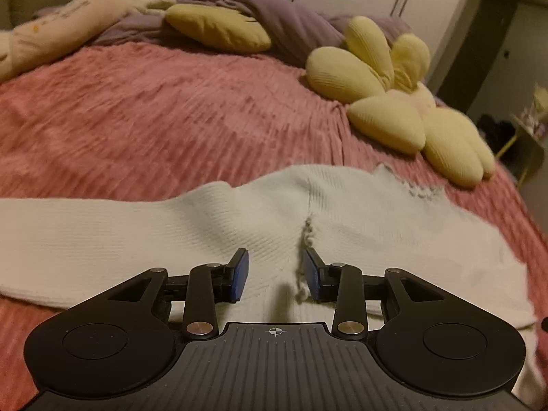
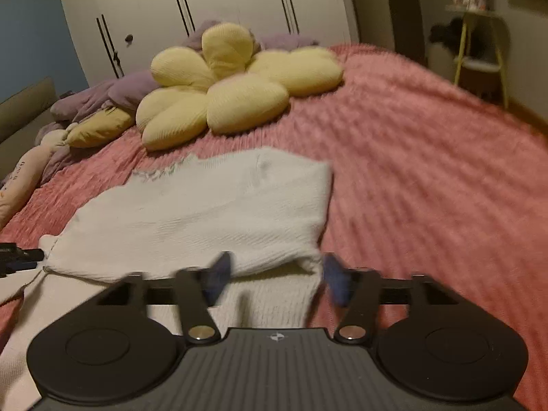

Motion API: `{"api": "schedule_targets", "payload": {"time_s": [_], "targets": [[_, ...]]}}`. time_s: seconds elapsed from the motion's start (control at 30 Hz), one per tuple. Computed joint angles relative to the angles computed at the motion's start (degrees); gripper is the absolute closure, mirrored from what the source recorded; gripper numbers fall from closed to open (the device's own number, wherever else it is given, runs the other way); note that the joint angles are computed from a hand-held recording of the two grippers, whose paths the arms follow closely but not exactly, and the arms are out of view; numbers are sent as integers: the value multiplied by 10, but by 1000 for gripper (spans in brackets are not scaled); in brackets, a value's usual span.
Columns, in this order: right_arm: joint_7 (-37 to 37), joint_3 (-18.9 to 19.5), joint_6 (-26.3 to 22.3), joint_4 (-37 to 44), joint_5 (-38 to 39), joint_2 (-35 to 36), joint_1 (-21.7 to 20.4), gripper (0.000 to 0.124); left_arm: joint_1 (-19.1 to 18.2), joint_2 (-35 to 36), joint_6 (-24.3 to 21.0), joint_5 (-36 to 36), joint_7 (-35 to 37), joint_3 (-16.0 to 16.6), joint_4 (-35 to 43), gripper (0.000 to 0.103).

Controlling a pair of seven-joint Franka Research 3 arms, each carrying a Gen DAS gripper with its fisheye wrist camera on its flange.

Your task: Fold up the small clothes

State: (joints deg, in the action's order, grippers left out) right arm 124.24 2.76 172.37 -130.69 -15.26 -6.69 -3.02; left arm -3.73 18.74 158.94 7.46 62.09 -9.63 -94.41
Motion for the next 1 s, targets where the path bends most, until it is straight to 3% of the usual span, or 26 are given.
{"api": "schedule_targets", "payload": {"time_s": [0.1,0.13,0.23,0.33,0.43,0.5,0.57,0.67,0.73,0.87,1.0], "targets": [[60,26,-2,14,-82,2,-26,62,7,7,-7,-24,15,-15,12,63],[62,26,-9,24,-94,7,-23,70,6,11,-8,-30,21,-20,15,62],[33,14,-22,56,-98,36,7,82,6,23,-12,-55,42,-36,24,59],[-5,2,-52,84,-97,66,38,83,-12,39,-43,-45,26,-22,43,62],[-14,-15,-79,98,-102,83,64,82,-8,29,-26,-48,27,-23,24,63],[-12,-28,-82,98,-118,84,78,77,-4,7,-7,-52,23,-21,-5,64],[-44,-33,-90,99,-89,86,87,52,-4,-22,27,-44,6,-11,-47,61],[-75,-38,-98,103,-68,92,98,36,10,-78,72,-42,-19,3,-123,41],[-54,-44,-101,107,-97,97,106,32,8,-114,88,2,-79,35,-169,29],[-47,-48,-105,115,-96,105,115,25,32,-164,91,102,-227,76,-237,27],[-34,-54,-104,115,-107,106,121,25,88,-196,117,244,-440,94,-288,27]]}}
